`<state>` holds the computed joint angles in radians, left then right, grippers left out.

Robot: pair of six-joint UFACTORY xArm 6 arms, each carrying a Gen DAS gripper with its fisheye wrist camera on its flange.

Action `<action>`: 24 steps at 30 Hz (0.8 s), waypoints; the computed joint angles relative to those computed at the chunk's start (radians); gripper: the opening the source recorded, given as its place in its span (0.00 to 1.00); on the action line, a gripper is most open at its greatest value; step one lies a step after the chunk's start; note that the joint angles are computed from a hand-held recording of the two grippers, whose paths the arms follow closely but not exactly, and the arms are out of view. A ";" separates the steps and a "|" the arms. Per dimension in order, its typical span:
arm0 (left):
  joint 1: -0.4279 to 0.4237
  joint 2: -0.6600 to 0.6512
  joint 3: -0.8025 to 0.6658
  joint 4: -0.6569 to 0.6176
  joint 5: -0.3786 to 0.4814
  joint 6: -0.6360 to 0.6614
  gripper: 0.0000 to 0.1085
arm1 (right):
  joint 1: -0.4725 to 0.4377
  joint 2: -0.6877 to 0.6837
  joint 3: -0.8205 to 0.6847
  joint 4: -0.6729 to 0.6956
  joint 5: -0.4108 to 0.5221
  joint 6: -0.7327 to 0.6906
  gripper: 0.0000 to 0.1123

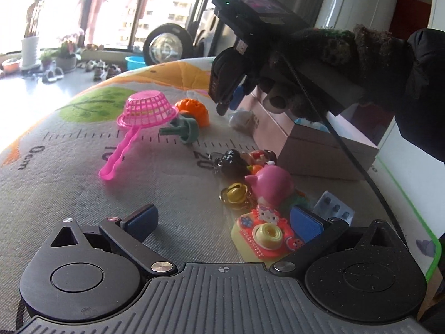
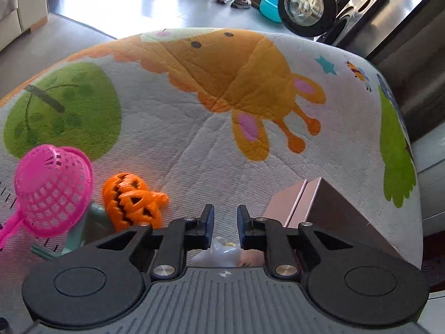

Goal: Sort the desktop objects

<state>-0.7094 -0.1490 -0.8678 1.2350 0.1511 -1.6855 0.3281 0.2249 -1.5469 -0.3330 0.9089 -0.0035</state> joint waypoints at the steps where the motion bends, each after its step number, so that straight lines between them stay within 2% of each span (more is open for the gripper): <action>1: 0.007 -0.001 0.001 0.019 -0.013 -0.026 0.95 | 0.005 -0.010 0.005 0.012 0.020 -0.011 0.15; 4: 0.021 -0.002 0.001 0.069 -0.039 -0.094 0.95 | 0.010 -0.057 0.032 0.089 0.083 -0.057 0.15; 8: 0.020 -0.005 0.003 0.065 -0.039 -0.093 0.95 | -0.009 -0.179 0.103 0.319 0.215 -0.162 0.16; 9: 0.020 -0.005 0.003 0.065 -0.039 -0.093 0.95 | -0.017 -0.227 0.141 0.372 0.224 -0.190 0.16; 12: 0.020 -0.005 0.003 0.063 -0.039 -0.092 0.95 | -0.056 -0.423 0.315 0.509 0.136 -0.273 0.18; 14: 0.017 -0.006 0.004 0.052 -0.033 -0.078 0.95 | -0.096 -0.554 0.432 0.570 0.067 -0.319 0.25; 16: 0.013 -0.008 0.007 0.032 -0.025 -0.053 0.95 | -0.140 -0.653 0.526 0.599 0.028 -0.345 0.37; 17: 0.008 -0.008 0.008 0.015 -0.018 -0.033 0.95 | -0.161 -0.689 0.564 0.598 0.020 -0.352 0.38; 20: -0.007 -0.004 0.004 -0.042 0.009 0.037 0.95 | -0.246 -0.725 0.622 0.614 0.065 -0.381 0.39; 22: -0.021 -0.001 0.001 -0.091 0.034 0.100 0.95 | -0.278 -0.721 0.663 0.600 0.030 -0.367 0.39; 24: -0.036 0.003 -0.006 -0.129 0.063 0.151 0.95 | -0.295 -0.726 0.707 0.578 -0.050 -0.355 0.38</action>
<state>-0.7456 -0.1459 -0.8742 1.1064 0.2138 -1.5343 0.0327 -0.5006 -0.8400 0.2448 0.8587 -0.3587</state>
